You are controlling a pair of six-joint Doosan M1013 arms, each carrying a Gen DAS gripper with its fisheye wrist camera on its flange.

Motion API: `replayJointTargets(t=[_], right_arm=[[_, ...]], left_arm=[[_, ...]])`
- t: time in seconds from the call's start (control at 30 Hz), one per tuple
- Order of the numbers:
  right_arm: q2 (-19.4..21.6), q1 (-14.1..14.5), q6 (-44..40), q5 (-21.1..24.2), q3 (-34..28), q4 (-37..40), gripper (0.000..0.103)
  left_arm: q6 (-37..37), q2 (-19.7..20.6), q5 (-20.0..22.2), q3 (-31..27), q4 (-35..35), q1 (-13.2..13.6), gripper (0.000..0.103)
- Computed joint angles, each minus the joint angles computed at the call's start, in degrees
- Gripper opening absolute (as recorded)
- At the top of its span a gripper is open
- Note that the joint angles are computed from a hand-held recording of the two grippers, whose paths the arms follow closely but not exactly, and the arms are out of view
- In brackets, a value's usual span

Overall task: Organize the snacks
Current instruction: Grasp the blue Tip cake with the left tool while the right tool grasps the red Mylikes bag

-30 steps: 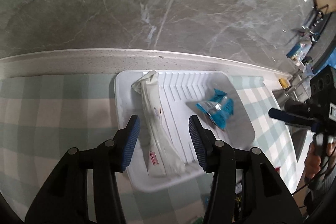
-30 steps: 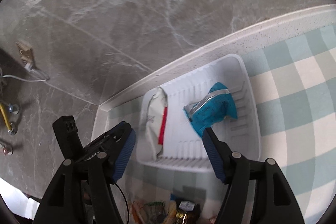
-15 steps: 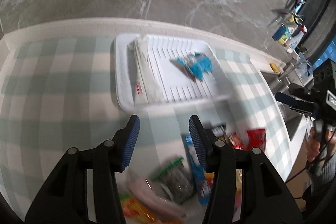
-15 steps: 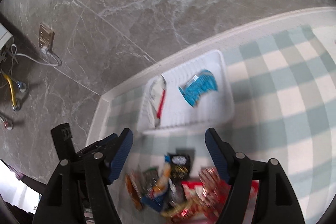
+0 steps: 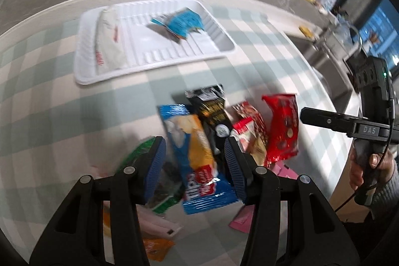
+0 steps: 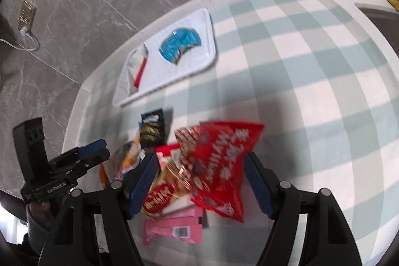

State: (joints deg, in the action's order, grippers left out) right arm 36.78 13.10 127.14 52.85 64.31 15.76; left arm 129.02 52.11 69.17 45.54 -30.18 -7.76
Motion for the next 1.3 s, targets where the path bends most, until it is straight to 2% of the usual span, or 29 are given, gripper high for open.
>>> replayJointTargets(t=[0.2,0.3,0.4,0.53,0.73,0.87,1.03,1.1,1.17,1.23,1.3], right_arm=[[0.4,0.4,0.9,0.3,0.2,-0.6,0.074],[0.8,0.6,2.4,0.4,0.0,-0.7,0.082],[0.7,0.2,3.3,-1.3,1.3,2.0,0.082],[1.2,-0.5,5.0,-0.2,1.8,5.4,0.083],[0.4,-0.6,5.2,-3.2,3.7,7.1,0.085],[-0.1,-0.7,5.9,-4.8,4.9,7.6,0.083],[-0.5,-0.2,7.2,-4.3,5.1,3.8,0.068],[-0.8,-0.4,6.0,-5.5,5.8,5.3,0.059],[-0.7,-0.5,5.4,-6.2,6.1,5.9,0.057],[-0.9,-0.6,4.9,-6.6,6.3,6.0,0.047],[-1.1,-0.9,3.9,-7.6,7.1,7.6,0.043]], left_arm=[[0.4,0.9,1.1,-0.5,2.8,-1.3,0.047],[-0.1,1.8,1.4,-1.5,4.4,-1.8,0.047],[-0.7,2.8,2.5,-2.8,5.2,-2.1,0.047],[-1.4,3.8,3.3,-3.8,6.6,-2.4,0.047],[-3.4,5.4,4.8,-5.7,8.2,-2.6,0.048],[-2.4,5.1,4.0,-5.1,8.3,-2.7,0.049],[-1.2,4.6,2.4,-3.8,7.1,-2.6,0.050],[0.0,4.1,1.4,-2.8,6.7,-2.5,0.049],[0.5,4.0,1.1,-2.4,6.6,-2.5,0.048],[0.5,3.8,0.6,-2.2,6.9,-2.4,0.035],[-0.5,4.7,2.6,-3.8,5.1,-1.9,0.028]])
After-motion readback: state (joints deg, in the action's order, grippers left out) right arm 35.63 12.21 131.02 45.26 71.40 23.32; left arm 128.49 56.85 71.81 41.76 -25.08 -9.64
